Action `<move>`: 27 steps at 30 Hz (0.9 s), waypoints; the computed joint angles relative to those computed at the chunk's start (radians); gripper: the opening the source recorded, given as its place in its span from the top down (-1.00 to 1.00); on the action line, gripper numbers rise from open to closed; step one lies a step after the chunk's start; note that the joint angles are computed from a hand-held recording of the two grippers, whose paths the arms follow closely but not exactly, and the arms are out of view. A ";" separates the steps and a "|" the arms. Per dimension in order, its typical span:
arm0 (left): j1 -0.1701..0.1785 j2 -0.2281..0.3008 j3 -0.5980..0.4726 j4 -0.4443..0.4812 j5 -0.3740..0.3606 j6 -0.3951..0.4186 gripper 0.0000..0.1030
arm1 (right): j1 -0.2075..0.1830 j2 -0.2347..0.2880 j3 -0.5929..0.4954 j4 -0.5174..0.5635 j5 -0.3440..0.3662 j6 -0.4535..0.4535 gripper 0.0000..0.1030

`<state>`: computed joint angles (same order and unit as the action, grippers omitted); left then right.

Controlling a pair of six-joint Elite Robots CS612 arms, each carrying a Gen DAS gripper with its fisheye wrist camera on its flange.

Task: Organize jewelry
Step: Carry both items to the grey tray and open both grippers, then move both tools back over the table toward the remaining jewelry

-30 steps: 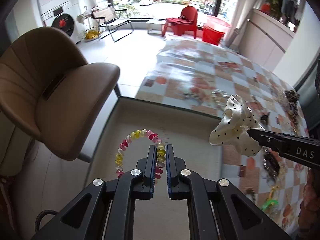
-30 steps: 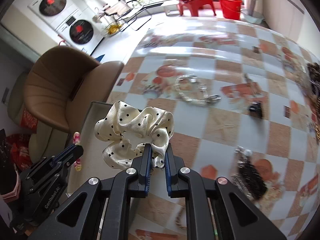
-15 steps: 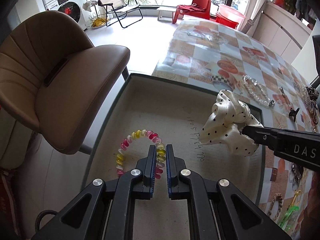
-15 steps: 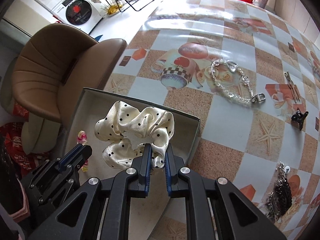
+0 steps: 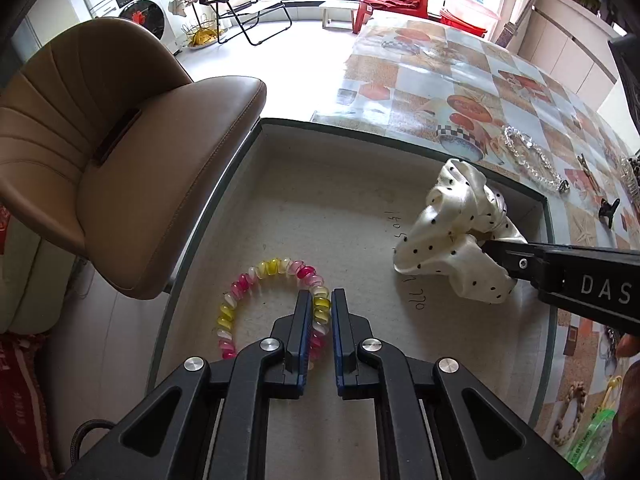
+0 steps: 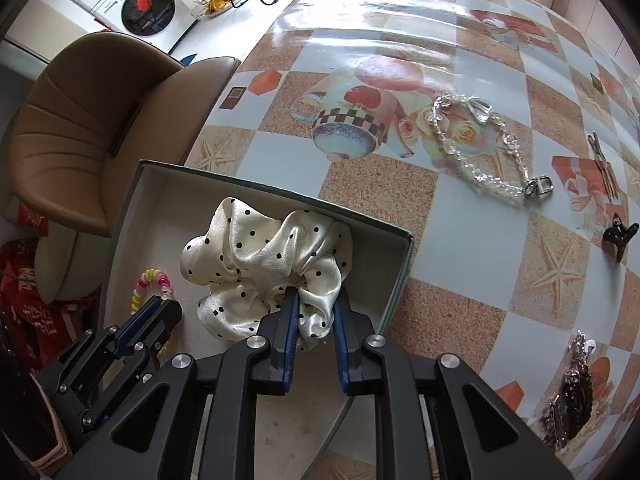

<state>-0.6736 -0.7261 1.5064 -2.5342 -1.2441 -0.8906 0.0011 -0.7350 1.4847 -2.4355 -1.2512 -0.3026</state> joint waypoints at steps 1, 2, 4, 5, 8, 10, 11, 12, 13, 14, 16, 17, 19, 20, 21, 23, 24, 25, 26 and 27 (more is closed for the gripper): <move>0.000 0.000 -0.003 0.008 0.000 0.001 0.76 | 0.001 0.001 -0.001 0.002 0.007 -0.001 0.54; 0.000 0.000 -0.003 0.013 0.002 0.000 0.76 | 0.002 0.002 -0.003 0.005 0.011 0.001 0.40; 0.000 -0.001 -0.002 0.018 0.005 -0.007 0.76 | -0.001 -0.003 0.003 -0.006 0.020 0.008 0.17; 0.000 -0.004 0.001 0.018 0.006 -0.011 0.76 | 0.000 -0.004 0.004 -0.014 0.027 0.015 0.08; -0.001 -0.007 0.004 0.021 0.007 -0.012 0.76 | -0.007 -0.015 0.011 -0.032 0.054 0.034 0.03; -0.002 -0.008 0.002 0.030 0.012 -0.006 0.75 | -0.017 -0.026 0.021 -0.049 0.074 0.049 0.01; -0.002 -0.009 0.002 0.030 0.012 -0.003 0.75 | -0.022 -0.033 0.029 -0.062 0.078 0.058 -0.02; -0.002 -0.009 0.002 0.031 0.012 0.000 0.75 | -0.028 -0.038 0.037 -0.073 0.081 0.063 -0.05; -0.003 -0.009 0.001 0.033 0.012 0.002 0.75 | -0.034 -0.047 0.048 -0.083 0.084 0.069 -0.06; -0.003 -0.009 -0.001 0.035 0.011 0.004 0.75 | -0.040 -0.056 0.059 -0.090 0.086 0.071 -0.06; -0.003 -0.008 -0.004 0.037 0.008 0.005 0.75 | -0.052 -0.070 0.079 -0.099 0.088 0.076 -0.07; -0.004 -0.007 -0.006 0.039 0.006 0.006 0.75 | -0.057 -0.079 0.095 -0.108 0.088 0.079 -0.07; -0.004 -0.006 -0.009 0.042 0.003 0.008 0.75 | -0.067 -0.089 0.112 -0.115 0.084 0.086 -0.07; -0.004 -0.005 -0.011 0.046 0.004 0.009 0.75 | -0.073 -0.094 0.120 -0.119 0.082 0.088 -0.07; -0.005 -0.005 -0.013 0.049 0.006 0.009 0.75 | -0.080 -0.099 0.129 -0.121 0.082 0.090 -0.07; -0.005 -0.003 -0.017 0.055 0.005 0.008 0.75 | -0.090 -0.105 0.142 -0.126 0.082 0.096 -0.07; -0.005 -0.003 -0.017 0.056 0.003 0.007 0.67 | -0.097 -0.110 0.148 -0.125 0.083 0.097 -0.07; -0.005 -0.003 -0.019 0.060 0.001 0.005 -0.20 | -0.105 -0.118 0.161 -0.128 0.085 0.094 -0.07; -0.005 -0.005 -0.020 0.069 0.004 -0.004 -0.76 | -0.110 -0.122 0.167 -0.132 0.084 0.095 -0.07; -0.012 -0.009 -0.017 0.077 0.039 -0.027 -1.00 | -0.115 -0.126 0.174 -0.136 0.083 0.094 -0.07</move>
<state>-0.6852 -0.7347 1.4893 -2.4570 -1.2053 -0.9180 -0.1139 -0.8606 1.6585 -2.5719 -1.1683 -0.2084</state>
